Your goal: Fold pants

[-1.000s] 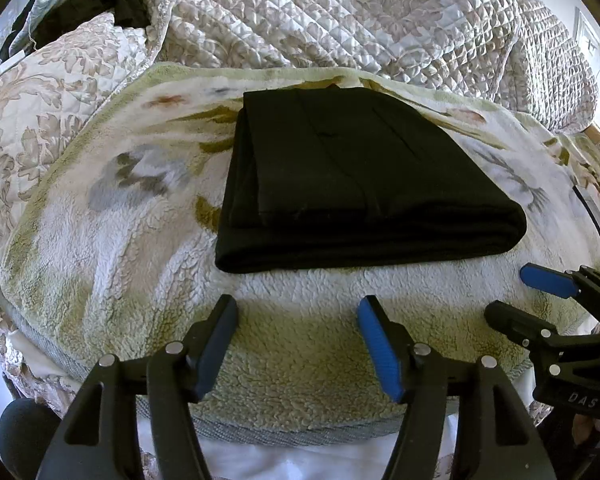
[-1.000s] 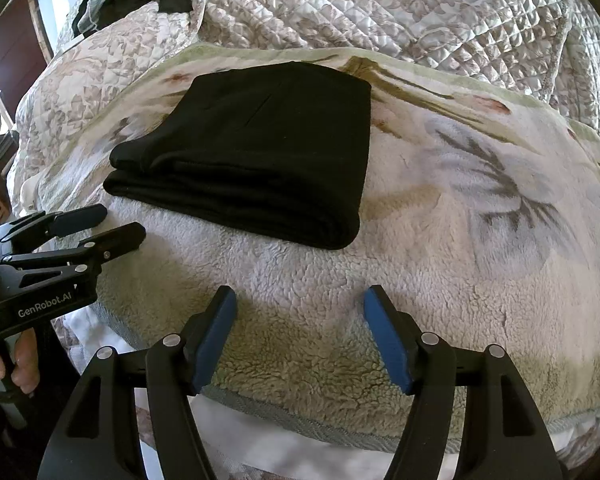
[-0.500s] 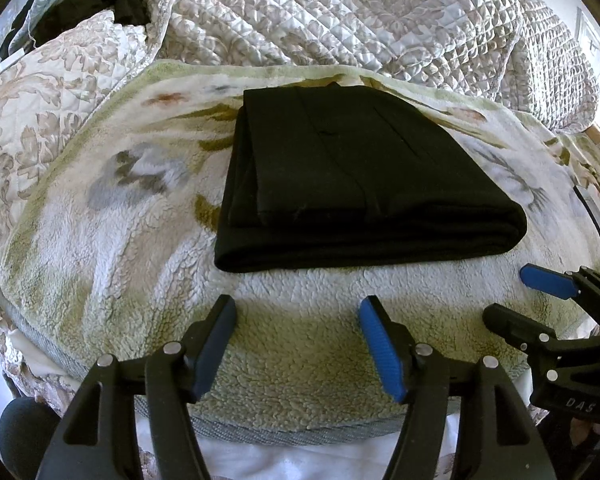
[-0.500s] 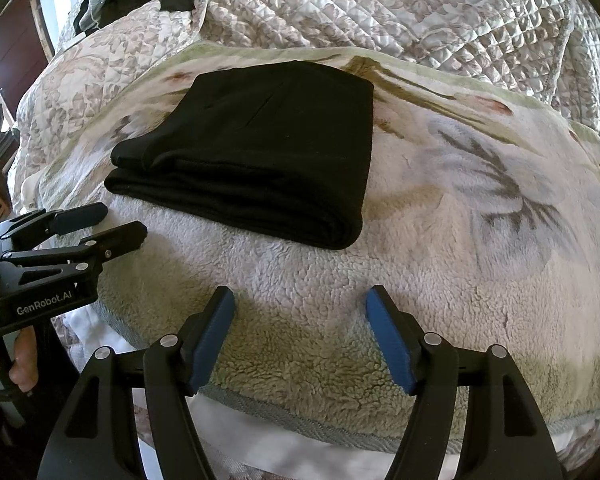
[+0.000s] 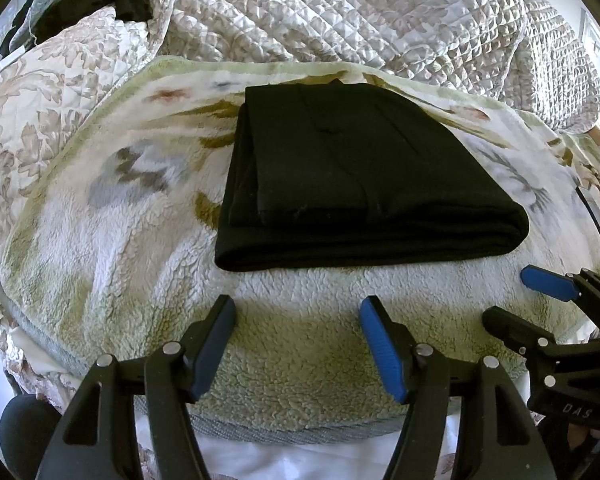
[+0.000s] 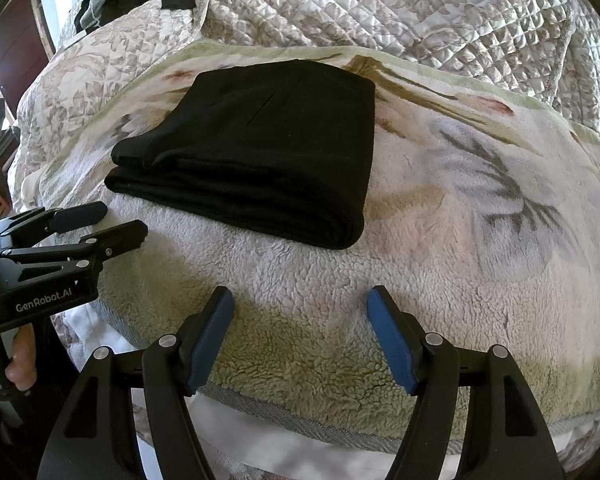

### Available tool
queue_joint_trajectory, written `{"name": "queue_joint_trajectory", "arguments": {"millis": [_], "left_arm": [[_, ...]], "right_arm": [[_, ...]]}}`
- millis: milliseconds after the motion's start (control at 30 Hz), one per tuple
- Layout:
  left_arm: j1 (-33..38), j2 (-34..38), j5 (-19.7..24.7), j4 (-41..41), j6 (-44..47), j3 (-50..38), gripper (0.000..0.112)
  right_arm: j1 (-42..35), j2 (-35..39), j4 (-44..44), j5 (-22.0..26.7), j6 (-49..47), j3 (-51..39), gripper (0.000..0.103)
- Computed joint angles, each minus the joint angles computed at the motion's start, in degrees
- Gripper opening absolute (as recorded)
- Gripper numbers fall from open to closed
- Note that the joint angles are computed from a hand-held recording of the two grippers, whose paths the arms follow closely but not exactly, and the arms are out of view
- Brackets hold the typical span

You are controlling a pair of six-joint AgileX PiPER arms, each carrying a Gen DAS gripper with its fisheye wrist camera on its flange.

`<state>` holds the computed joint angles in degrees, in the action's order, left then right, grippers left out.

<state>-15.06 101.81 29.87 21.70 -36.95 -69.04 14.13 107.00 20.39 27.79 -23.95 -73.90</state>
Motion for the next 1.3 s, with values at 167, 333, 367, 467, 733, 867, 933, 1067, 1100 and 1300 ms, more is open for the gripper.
{"name": "queue_joint_trajectory", "arguments": {"millis": [167, 333, 367, 467, 733, 867, 933, 1067, 1100, 1300], "left_arm": [[0.16, 0.18, 0.86, -0.98, 1.01, -0.81, 0.068], [0.23, 0.12, 0.94, -1.11, 1.23, -0.85, 0.068], [0.24, 0.15, 0.94, -1.10, 1.32, -0.86, 0.068], [0.30, 0.25, 1.07, -1.30, 1.58, -1.06, 0.068], [0.30, 0.15, 1.04, -1.47, 1.60, -0.93, 0.069], [0.25, 0.25, 1.08, -1.31, 1.47, -1.02, 0.069], [0.27, 0.34, 1.08, -1.32, 1.48, -1.10, 0.069], [0.26, 0.29, 1.11, -1.29, 1.46, -1.05, 0.069], [0.26, 0.40, 1.15, -1.30, 1.50, -1.19, 0.069], [0.29, 0.40, 1.16, -1.35, 1.59, -1.20, 0.069]], "right_arm": [[0.04, 0.01, -0.14, 0.02, 0.20, -0.07, 0.070], [0.09, -0.02, -0.20, -0.04, 0.24, -0.01, 0.070], [0.11, -0.01, -0.30, -0.01, 0.38, -0.05, 0.070], [0.14, 0.01, -0.52, 0.05, 0.57, -0.10, 0.071], [0.28, 0.07, -0.88, 0.07, 0.92, -0.17, 0.071], [0.27, 0.09, -0.96, 0.09, 0.97, -0.19, 0.071], [0.30, 0.09, -0.98, 0.06, 1.00, -0.17, 0.071], [0.36, 0.09, -1.17, 0.09, 1.23, -0.23, 0.071], [0.32, 0.08, -1.14, 0.05, 1.17, -0.17, 0.071], [0.36, 0.09, -1.26, 0.10, 1.28, -0.25, 0.071]]}}
